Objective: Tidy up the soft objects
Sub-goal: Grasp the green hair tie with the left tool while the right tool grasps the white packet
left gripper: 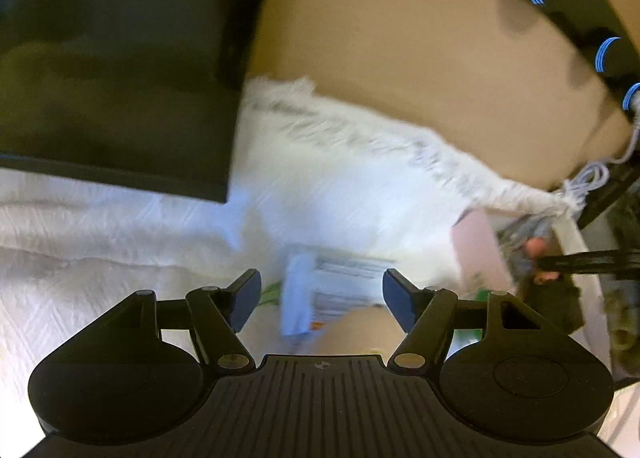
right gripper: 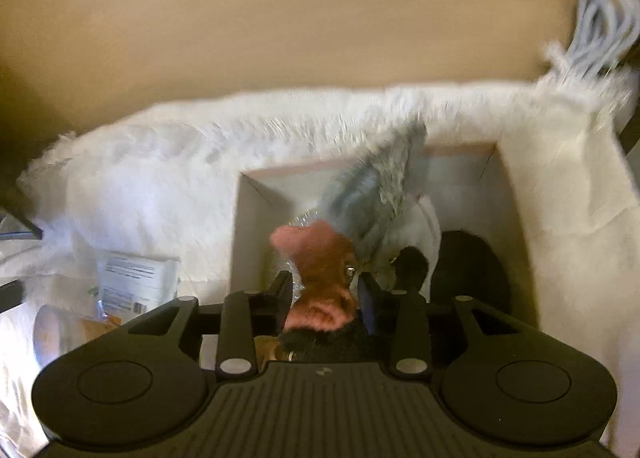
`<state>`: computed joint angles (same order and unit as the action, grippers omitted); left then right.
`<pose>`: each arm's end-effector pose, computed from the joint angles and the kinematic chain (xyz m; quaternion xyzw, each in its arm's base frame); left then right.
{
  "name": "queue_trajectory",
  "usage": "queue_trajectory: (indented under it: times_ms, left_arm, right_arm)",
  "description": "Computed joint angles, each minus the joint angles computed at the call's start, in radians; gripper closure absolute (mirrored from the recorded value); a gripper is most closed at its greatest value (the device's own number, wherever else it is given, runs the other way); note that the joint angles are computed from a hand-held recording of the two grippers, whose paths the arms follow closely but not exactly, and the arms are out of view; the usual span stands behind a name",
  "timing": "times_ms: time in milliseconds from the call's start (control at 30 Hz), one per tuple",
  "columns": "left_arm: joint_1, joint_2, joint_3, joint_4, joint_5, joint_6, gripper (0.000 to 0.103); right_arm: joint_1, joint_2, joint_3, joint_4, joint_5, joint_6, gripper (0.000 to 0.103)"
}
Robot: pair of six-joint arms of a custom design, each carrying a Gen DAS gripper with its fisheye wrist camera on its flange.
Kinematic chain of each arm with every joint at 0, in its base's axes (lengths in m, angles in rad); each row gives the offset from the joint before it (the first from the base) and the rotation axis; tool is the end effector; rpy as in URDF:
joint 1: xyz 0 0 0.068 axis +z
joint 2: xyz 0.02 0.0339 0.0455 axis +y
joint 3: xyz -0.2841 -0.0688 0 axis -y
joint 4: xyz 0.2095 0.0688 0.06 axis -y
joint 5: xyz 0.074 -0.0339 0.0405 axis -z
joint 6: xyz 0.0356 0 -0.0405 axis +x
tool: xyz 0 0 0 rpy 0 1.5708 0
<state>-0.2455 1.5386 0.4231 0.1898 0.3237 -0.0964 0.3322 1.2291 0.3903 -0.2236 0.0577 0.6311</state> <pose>0.2123 -0.0649 0.1496 0.1207 0.9296 -0.2038 0.2823 0.1545 0.0511 0.1698 0.1512 0.9556 0.0917 0.2357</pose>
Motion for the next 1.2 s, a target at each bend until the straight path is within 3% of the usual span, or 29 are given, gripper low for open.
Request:
queue_trajectory:
  times_ms: [133, 233, 333, 433, 500, 600, 667, 733, 867, 1033, 1200]
  left_arm:
    - [0.055, 0.156, -0.005, 0.142, 0.06, -0.017, 0.031]
    - [0.08, 0.216, -0.028, 0.221, 0.122, -0.008, 0.031]
    - [0.128, 0.256, -0.103, 0.385, 0.188, 0.011, 0.031]
    - [0.166, 0.317, -0.139, 0.498, 0.207, 0.094, 0.031]
    - [0.186, 0.336, -0.135, 0.489, 0.229, 0.208, 0.04]
    - [0.187, 0.356, -0.149, 0.523, 0.21, 0.379, 0.048]
    - [0.205, 0.358, -0.112, 0.466, 0.221, 0.47, 0.047]
    - [0.224, 0.375, -0.065, 0.413, 0.237, 0.489, 0.049]
    - [0.191, 0.436, 0.087, 0.217, 0.176, 0.519, 0.049]
    - [0.147, 0.476, 0.212, 0.05, 0.152, 0.581, 0.047]
    - [0.078, 0.429, 0.193, 0.06, 0.045, 0.616, 0.054]
  right_arm:
    - [0.185, -0.202, 0.063, -0.211, 0.185, 0.059, 0.048]
    - [0.337, -0.248, 0.134, -0.345, 0.307, 0.126, 0.045]
    - [0.455, -0.229, 0.196, -0.431, 0.374, 0.193, 0.045]
    - [0.513, -0.116, 0.239, -0.408, 0.423, 0.205, 0.045]
    - [0.562, -0.02, 0.288, -0.4, 0.47, 0.206, 0.045]
    - [0.549, 0.098, 0.34, -0.322, 0.413, 0.103, 0.045]
    - [0.528, 0.172, 0.363, -0.255, 0.35, 0.038, 0.045]
    - [0.505, 0.242, 0.385, -0.196, 0.298, -0.007, 0.045]
    - [0.455, 0.385, 0.44, -0.102, 0.211, -0.036, 0.045]
    - [0.436, 0.488, 0.505, -0.075, 0.171, -0.074, 0.045]
    - [0.388, 0.621, 0.626, -0.112, 0.068, -0.103, 0.045]
